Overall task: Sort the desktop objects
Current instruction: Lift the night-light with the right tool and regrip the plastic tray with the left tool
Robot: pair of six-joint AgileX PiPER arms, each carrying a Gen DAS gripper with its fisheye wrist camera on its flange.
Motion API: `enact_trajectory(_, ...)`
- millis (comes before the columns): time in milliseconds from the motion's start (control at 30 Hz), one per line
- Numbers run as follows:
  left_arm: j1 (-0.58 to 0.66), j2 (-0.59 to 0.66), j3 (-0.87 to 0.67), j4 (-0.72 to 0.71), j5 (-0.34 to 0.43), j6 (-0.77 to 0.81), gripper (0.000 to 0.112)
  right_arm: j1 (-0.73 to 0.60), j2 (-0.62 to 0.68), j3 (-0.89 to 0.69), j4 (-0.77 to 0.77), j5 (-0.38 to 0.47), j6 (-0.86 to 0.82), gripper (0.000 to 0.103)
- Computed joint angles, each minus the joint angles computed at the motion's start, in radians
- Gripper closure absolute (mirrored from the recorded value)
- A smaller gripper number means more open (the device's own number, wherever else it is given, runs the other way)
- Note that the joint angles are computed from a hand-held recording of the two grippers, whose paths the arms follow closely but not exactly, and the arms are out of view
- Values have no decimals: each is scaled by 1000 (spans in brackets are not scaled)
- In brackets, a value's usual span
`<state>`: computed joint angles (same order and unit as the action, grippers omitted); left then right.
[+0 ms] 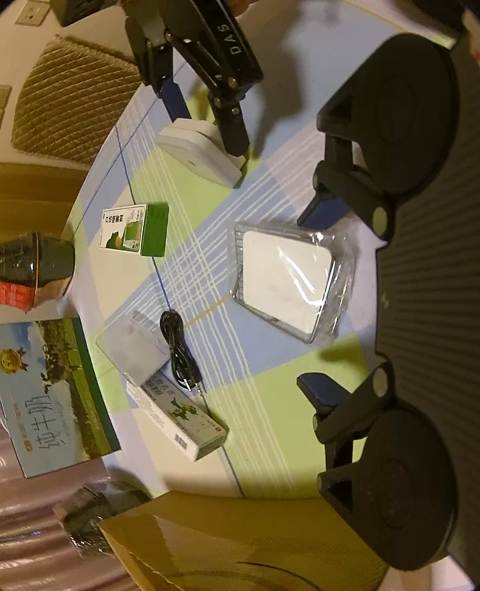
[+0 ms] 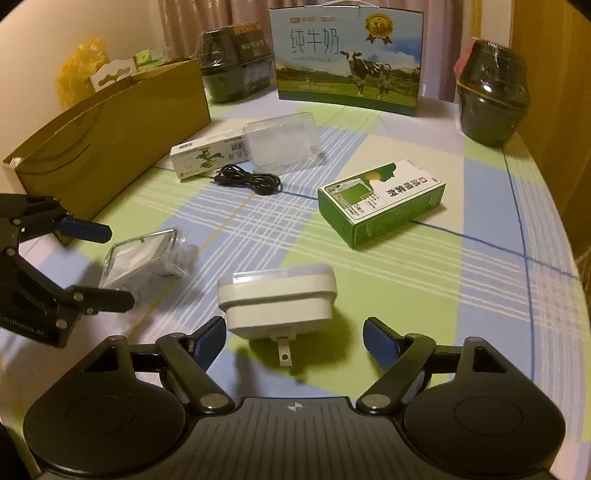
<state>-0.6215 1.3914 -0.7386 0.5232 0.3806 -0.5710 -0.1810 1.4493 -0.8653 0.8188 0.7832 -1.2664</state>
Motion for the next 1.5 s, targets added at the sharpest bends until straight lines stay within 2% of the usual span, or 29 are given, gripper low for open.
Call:
enact_trajectory(133, 23, 33, -10, -47, -38, 98, 36, 18, 6, 8, 2, -19, -11, 24)
enact_trajectory(200, 29, 46, -18, -95, -38, 145, 51, 16, 6, 9, 5, -18, -13, 24)
enact_trajectory(233, 26, 50, -26, -104, -26, 140, 54, 13, 4, 11, 5, -19, -14, 24)
enact_trajectory(300, 10, 46, -38, -105, 10, 109, 54, 5, -2, 12, 5, -15, -15, 24)
enact_trajectory(400, 8, 20, -44, -212, 51, 155, 52, -4, -10, 16, 5, -12, -20, 24)
enact_trajectory(467, 13, -8, -33, -289, 53, 227, 39, -11, -16, 19, 3, -7, -21, 24)
enact_trajectory(533, 16, -29, -22, -318, 48, 285, 36, -18, -22, 23, 2, -5, -23, 24)
enact_trajectory(600, 11, -36, -15, -289, 45, 292, 35, -24, -25, 28, 4, -2, -26, 24)
enact_trajectory(700, 17, -29, -12, -261, 33, 337, 35, -25, -28, 32, 1, 0, -29, 24)
enact_trajectory(800, 41, -3, -18, -337, 15, 460, 36, -22, -24, 33, 7, -2, -35, 24)
enact_trajectory(867, 56, 25, -37, -402, 30, 529, 48, -19, -21, 35, 10, -7, -34, 24)
enact_trajectory(900, 58, 31, -37, -412, 29, 538, 49, -15, -19, 34, 10, -10, -33, 24)
enact_trajectory(967, 47, 28, -26, -363, 14, 468, 54, -12, -19, 35, 15, -14, -39, 24)
enact_trajectory(1100, 17, 3, -2, -297, 11, 361, 56, 0, -20, 38, 20, -26, -46, 24)
enact_trajectory(1300, -38, -33, 16, -111, 43, 99, 57, 22, -17, 40, 22, -50, -30, 24)
enact_trajectory(1500, -46, -34, 11, -97, 61, 53, 57, 60, 5, 36, 38, -101, -35, 24)
